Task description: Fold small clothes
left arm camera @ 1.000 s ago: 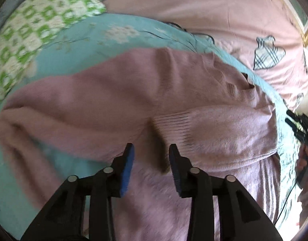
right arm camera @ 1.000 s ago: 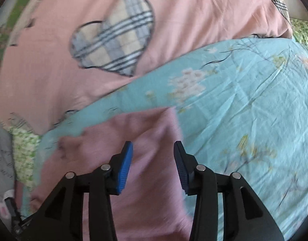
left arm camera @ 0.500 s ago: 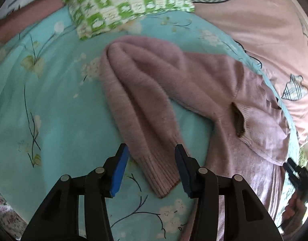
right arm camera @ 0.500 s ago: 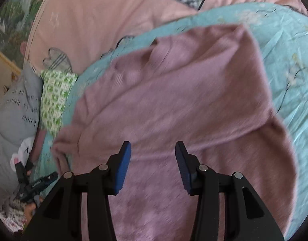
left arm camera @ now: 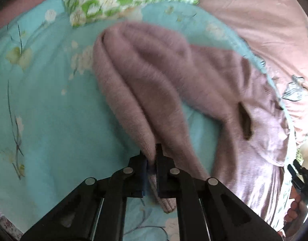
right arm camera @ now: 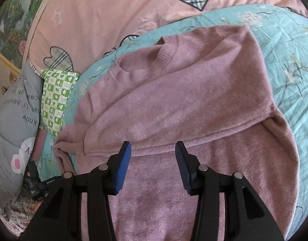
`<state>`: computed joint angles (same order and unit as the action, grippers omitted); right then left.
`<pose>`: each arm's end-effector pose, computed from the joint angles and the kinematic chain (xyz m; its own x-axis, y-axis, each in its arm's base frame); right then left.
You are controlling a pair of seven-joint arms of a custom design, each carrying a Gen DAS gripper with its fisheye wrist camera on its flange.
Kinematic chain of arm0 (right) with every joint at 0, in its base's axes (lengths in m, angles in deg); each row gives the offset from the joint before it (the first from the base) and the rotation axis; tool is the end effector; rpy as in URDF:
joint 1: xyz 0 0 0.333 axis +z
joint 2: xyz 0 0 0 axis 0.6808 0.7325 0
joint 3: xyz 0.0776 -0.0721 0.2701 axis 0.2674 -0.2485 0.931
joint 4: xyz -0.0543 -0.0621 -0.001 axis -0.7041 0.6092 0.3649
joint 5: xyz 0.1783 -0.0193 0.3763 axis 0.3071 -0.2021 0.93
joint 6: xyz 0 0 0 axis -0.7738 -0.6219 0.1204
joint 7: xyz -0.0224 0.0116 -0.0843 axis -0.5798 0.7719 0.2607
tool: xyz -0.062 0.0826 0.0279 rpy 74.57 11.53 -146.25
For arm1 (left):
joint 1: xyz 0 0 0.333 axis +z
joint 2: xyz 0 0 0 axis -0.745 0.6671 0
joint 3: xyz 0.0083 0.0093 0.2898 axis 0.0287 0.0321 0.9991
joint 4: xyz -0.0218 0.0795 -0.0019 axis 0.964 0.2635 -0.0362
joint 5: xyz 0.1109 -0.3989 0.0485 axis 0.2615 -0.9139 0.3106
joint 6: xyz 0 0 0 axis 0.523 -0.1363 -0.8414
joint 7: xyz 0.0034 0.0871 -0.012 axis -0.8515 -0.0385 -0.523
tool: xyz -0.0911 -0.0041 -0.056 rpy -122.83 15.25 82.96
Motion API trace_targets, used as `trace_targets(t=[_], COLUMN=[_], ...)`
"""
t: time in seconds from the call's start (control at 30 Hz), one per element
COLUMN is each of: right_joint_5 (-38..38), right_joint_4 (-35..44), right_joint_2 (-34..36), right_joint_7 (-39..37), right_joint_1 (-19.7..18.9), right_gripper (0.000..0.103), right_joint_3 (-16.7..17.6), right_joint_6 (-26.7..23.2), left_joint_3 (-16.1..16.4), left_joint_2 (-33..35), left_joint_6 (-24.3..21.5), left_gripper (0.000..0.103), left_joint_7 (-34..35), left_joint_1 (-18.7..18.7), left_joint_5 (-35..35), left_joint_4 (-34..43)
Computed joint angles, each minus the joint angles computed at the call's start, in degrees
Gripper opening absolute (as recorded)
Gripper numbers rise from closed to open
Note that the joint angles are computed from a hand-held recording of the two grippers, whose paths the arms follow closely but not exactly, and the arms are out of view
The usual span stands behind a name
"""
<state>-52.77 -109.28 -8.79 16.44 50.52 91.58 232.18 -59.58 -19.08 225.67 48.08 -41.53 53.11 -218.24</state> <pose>0.6599 0.1200 0.4243 0.0156 -0.9306 -0.3658 -0.8904 0.1535 -0.4284 0.4934 0.0409 0.3914 0.6013 -0.7313 0.3219 -0.6470 -0.6820 -0.3409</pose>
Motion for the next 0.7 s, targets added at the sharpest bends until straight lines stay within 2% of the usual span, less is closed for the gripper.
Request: trace_targets(t=[0.17,0.3,0.4,0.5,0.6,0.7], right_joint_5=[0.9,2.5,4.2,5.1,5.1,4.4], right_joint_4=[-1.6,-2.7,-3.8,-5.3,-7.5,-9.6], right_joint_2=[-1.1,-2.0,-3.0,-4.5,-6.5,-8.3], right_joint_7=[-0.1,-0.8,-1.6,-2.3,-1.9,0.0], right_joint_1=[-0.7,-1.3,-2.0,-2.5,-3.2,-3.8], right_gripper=[0.047,0.047,0.047,0.047,0.047,0.047], right_joint_3=[-0.3,-0.5,-0.8,-1.4,-2.6,-3.8], right_joint_6=[1.4,2.1,2.7,3.3,4.2,5.0], left_joint_3=[-0.7,0.0,0.3,-2.2,-5.7,-7.7], left_joint_2=[-4.8,-1.4,5.8,14.8,25.0,35.5], left_joint_6=[2.5,3.9,4.4,3.2,0.8,-3.0], left_gripper=[0.002,0.002,0.002,0.002,0.002,0.002], left_joint_7=[3.8,11.5,19.6,26.0,28.5,26.3], left_joint_1=[-2.7,-7.9,-12.1,-13.5,-12.9,-14.0], left_joint_5=[0.3,-2.4,-7.6,-12.1,-12.8,-8.1], left_joint_4=[2.4,10.5,19.5,29.5,40.5,52.1])
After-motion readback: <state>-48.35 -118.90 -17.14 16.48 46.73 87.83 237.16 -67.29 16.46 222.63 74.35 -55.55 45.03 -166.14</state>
